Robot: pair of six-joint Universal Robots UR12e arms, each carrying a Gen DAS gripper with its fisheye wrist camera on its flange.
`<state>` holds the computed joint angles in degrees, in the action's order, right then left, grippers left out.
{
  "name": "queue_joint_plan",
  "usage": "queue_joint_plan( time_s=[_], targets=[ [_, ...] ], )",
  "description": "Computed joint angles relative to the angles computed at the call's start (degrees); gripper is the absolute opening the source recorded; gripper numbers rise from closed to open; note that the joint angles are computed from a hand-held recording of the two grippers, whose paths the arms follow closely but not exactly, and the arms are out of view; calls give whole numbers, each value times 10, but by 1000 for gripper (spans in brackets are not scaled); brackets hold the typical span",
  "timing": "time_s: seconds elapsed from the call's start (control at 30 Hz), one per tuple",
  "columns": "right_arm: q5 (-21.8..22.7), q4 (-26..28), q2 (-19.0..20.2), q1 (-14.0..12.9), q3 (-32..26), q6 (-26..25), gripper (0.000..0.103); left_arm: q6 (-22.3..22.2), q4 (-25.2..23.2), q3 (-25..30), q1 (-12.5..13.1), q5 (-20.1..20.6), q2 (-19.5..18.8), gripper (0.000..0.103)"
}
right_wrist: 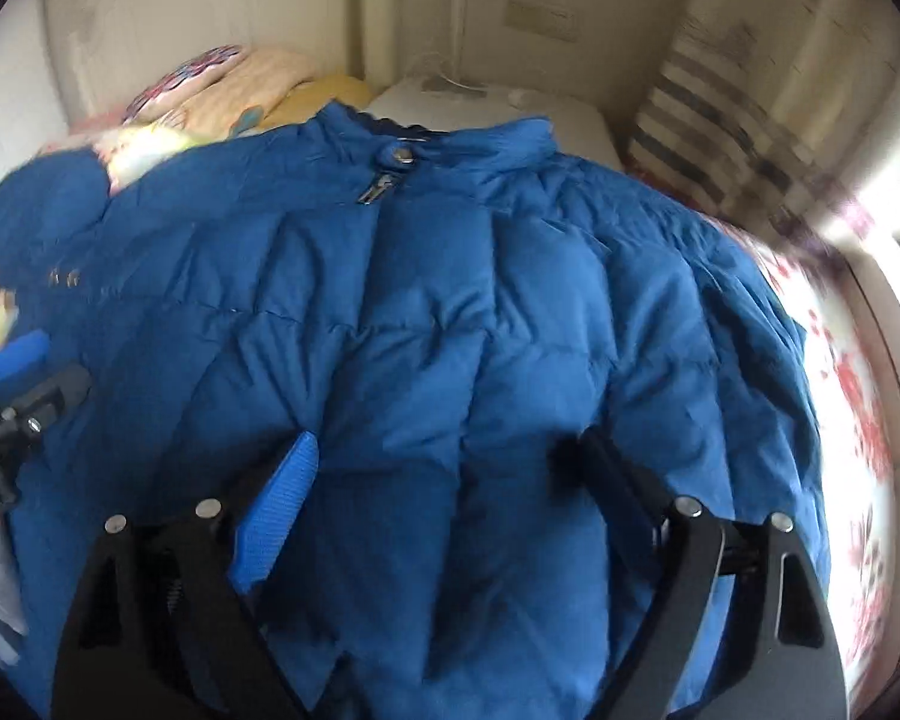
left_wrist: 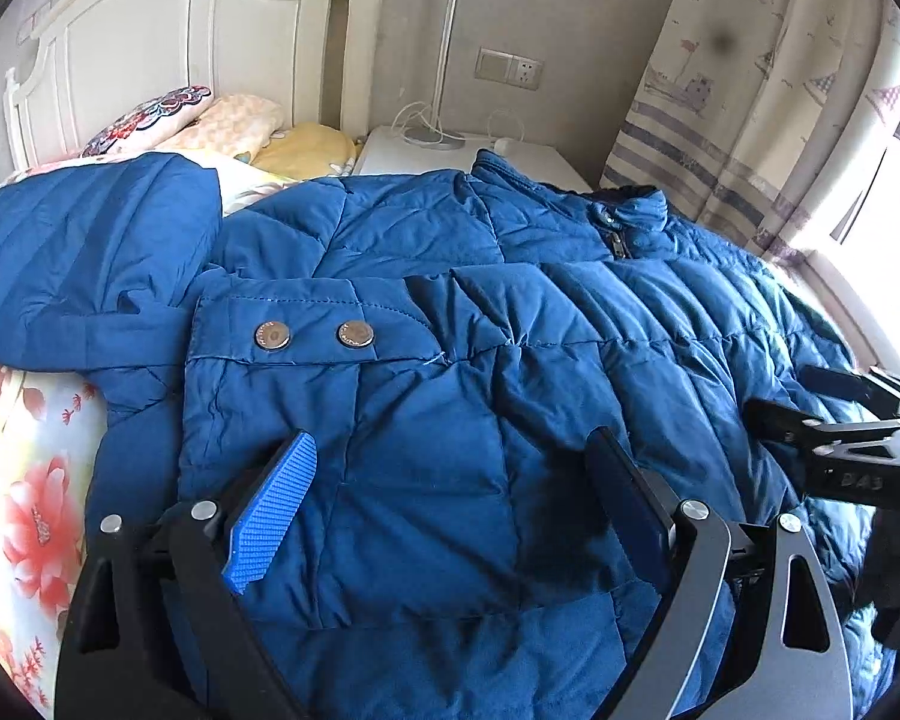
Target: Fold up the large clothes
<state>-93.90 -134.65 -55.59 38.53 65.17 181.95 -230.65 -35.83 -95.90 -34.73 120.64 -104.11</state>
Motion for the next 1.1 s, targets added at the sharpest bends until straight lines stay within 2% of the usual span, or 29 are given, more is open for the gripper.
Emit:
queue_joint_plan(
  time_s=[0.07, 0.1, 0.17, 0.27, 0.33, 0.4, 0.43, 0.47, 0.53, 0.57, 0.63, 0.7, 0.8, 0.87, 0.9, 0.93, 0.97, 1.0, 1.03, 1.1],
  targets=[
    [-7, -50, -19, 4, 29, 25, 88, -10, 35, -14, 0, 4, 6, 87],
    [3, -86, -28, 6, 46, 33, 89, -27, 72, -29, -2, 13, 13, 87],
    [22, -108, -35, 10, 61, 17, 93, -53, 156, -60, 0, 18, 27, 86],
    [-1, -78, -24, 21, 57, -11, 94, -140, 271, -117, 8, 32, 59, 86],
    [8, -102, -23, 18, 75, -3, 94, -230, 346, -167, 19, 51, 90, 86],
    [17, -109, -26, 15, 79, 14, 94, -326, 386, -216, 33, 82, 127, 86],
    [20, -110, -26, 14, 81, 14, 94, -357, 395, -236, 40, 94, 143, 86],
    [19, -110, -26, 14, 82, 13, 95, -387, 392, -255, 49, 103, 161, 86],
    [15, -110, -25, 15, 81, 9, 95, -454, 354, -297, 70, 134, 210, 85],
    [14, -112, -26, 16, 84, 9, 95, -471, 339, -312, 82, 140, 229, 85],
    [20, -113, -29, 15, 88, 11, 95, -479, 340, -336, 110, 124, 257, 84],
    [31, -115, -31, 14, 92, 15, 96, -468, 340, -353, 147, 90, 282, 84],
    [42, -122, -32, 11, 94, 21, 96, -464, 300, -357, 186, 62, 305, 83],
    [49, -131, -33, 9, 98, 25, 96, -457, 265, -351, 204, 40, 310, 68],
    [53, -139, -35, 8, 101, 28, 95, -448, 254, -348, 216, 14, 311, 38],
    [57, -145, -36, 7, 104, 31, 95, -445, 267, -350, 220, -1, 306, 3],
    [61, -151, -37, 6, 107, 35, 95, -456, 268, -347, 216, 7, 301, 3],
    [67, -156, -38, 4, 110, 38, 95, -454, 264, -340, 203, 40, 295, 2],
    [73, -160, -39, 3, 112, 41, 95, -440, 255, -327, 187, 74, 287, 2],
    [74, -178, -41, 1, 119, 54, 92, -382, 224, -280, 144, 142, 258, 1]
  ],
)
